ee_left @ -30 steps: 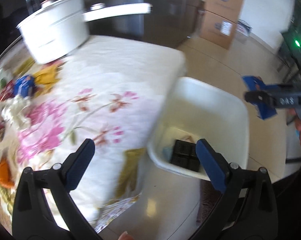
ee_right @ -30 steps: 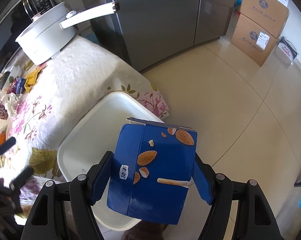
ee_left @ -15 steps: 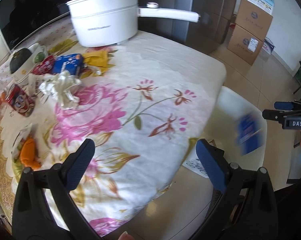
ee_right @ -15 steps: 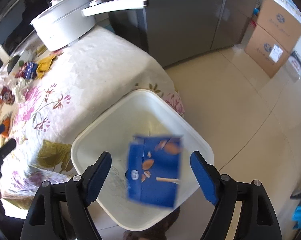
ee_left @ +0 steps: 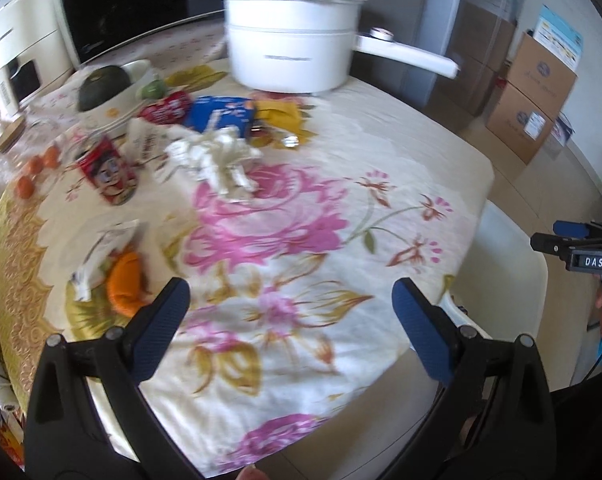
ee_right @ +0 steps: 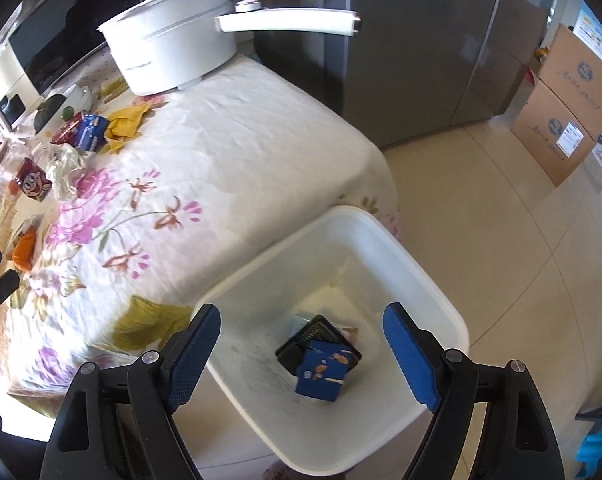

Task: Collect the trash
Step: 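Reach the left gripper to the orange peel on the tablecloth and grasp it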

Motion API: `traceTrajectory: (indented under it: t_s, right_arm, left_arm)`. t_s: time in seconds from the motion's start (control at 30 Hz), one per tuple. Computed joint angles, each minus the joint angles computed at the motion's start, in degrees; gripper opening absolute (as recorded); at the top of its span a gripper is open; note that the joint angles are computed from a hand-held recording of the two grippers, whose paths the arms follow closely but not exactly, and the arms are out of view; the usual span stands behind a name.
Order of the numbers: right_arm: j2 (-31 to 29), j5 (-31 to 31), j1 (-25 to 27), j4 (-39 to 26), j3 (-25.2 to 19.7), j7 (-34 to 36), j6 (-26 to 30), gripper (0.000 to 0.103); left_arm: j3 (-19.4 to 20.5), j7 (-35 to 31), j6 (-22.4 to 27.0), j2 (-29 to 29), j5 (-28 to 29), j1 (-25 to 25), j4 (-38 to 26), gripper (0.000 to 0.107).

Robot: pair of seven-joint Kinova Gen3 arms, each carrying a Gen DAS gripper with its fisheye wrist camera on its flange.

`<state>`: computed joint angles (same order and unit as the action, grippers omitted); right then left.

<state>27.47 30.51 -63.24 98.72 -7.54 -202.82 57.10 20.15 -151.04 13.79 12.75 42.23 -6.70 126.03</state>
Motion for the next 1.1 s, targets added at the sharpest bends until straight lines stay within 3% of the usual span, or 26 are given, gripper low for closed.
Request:
traceTrajectory:
  t_s: [0.4, 0.57, 0.7, 0.83, 1.0, 1.1]
  right_arm:
    - [6.0, -0.4, 1.2, -12.1, 1.7, 10.1, 1.3, 0.085]
    - [9.0, -1.8, 1.4, -18.0, 2.8, 15.1, 2.1, 0.085]
    - [11.6, -3.2, 1.3, -22.8, 3.7, 19.5, 3.0, 0.085]
    - [13.6, -4.7, 1.5, -26.5, 4.6, 22.7, 3.5, 0.085]
    - [15.0, -6.0, 1.5, -28.9, 5.6, 25.0, 3.6, 0.085]
    - [15.5, -6.8, 1.6, -29.5, 5.9, 26.1, 4.1, 0.085]
  left_arm:
    - [-7.5, -2.7, 6.8, 1.0, 2.6, -6.4, -3.3, 0.101]
    - [-12.4, 2.8, 11.8, 4.0, -1.3, -7.0, -7.1, 0.101]
    - [-13.2, 6.0, 17.3, 7.5, -2.2, -9.9, -11.1, 0.101]
    - [-13.9, 9.5, 18.7, 9.0, -4.2, -9.8, -13.6, 0.1]
    - [-13.5, 12.1, 23.4, 10.0, -7.6, -9.3, -16.1, 0.085]
    - [-13.4, 12.9, 24.6, 10.6, -10.6, -7.3, -16.8, 0.085]
